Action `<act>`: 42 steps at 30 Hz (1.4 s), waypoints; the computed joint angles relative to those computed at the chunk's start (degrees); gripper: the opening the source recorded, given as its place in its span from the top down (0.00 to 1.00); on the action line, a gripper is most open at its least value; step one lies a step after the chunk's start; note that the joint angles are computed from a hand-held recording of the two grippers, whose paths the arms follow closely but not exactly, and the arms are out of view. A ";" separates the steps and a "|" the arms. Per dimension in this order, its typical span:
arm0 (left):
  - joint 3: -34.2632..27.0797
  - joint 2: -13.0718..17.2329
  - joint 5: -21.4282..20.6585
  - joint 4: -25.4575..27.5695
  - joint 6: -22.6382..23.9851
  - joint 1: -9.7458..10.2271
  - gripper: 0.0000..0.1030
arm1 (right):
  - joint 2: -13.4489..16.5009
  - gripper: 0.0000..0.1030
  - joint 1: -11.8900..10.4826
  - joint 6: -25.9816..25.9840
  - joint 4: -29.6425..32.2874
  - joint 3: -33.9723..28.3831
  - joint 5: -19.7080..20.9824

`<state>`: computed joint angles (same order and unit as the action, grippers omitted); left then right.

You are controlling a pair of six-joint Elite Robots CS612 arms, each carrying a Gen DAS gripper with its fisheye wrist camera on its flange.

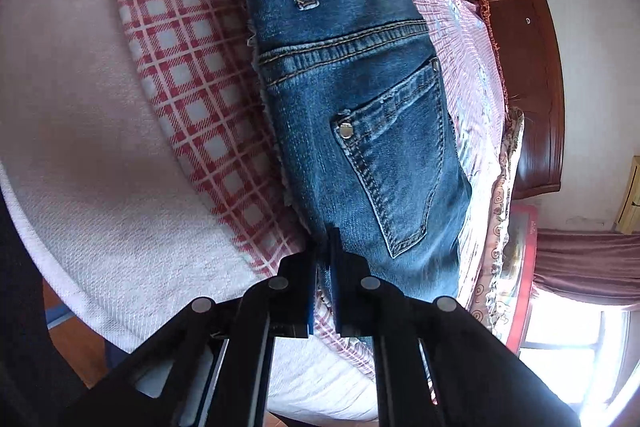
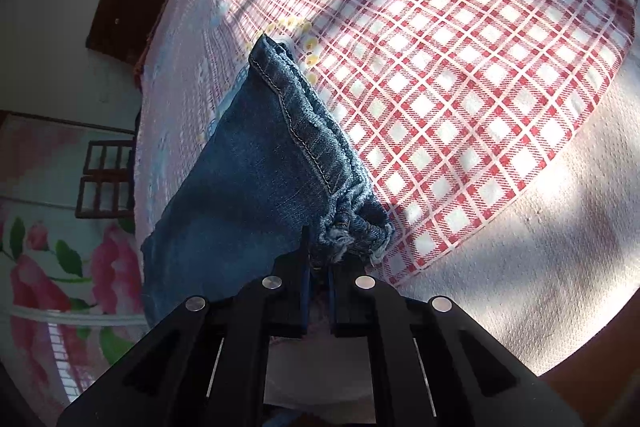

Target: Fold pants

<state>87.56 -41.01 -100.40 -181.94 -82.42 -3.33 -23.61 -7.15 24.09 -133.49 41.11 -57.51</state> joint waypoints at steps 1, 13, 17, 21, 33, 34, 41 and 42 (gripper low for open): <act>-0.35 0.38 -0.01 -0.11 -0.19 0.06 0.95 | 0.00 0.94 -0.11 0.24 0.25 -0.02 0.56; 1.50 -5.98 11.66 9.70 14.71 -1.62 0.69 | -8.93 0.65 2.82 -13.60 -3.38 11.00 -7.43; -5.35 -2.62 12.62 5.25 30.40 -1.94 0.41 | -6.48 0.65 6.61 -20.20 -5.38 6.18 -7.42; -14.30 1.89 13.12 10.73 40.86 -1.76 0.40 | 0.82 0.65 11.29 -25.04 -4.77 -6.20 -9.46; -26.38 8.51 17.39 26.72 48.22 -0.26 0.40 | 6.51 0.50 14.82 -44.88 -2.24 -11.90 -29.43; -26.41 8.57 17.77 26.76 48.18 -0.36 0.40 | 6.10 0.49 14.68 -45.05 -2.76 -11.08 -31.48; -24.44 6.26 21.74 29.38 45.91 -1.71 0.39 | 0.91 0.49 13.22 -36.78 -6.76 -3.41 -28.76; -23.11 5.36 21.31 27.94 45.62 -2.07 0.38 | 0.49 0.49 13.17 -35.79 -8.56 -2.64 -27.64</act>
<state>64.45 -35.64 -79.09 -154.00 -36.80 -5.40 -23.13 6.02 -11.71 -142.06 38.47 -85.15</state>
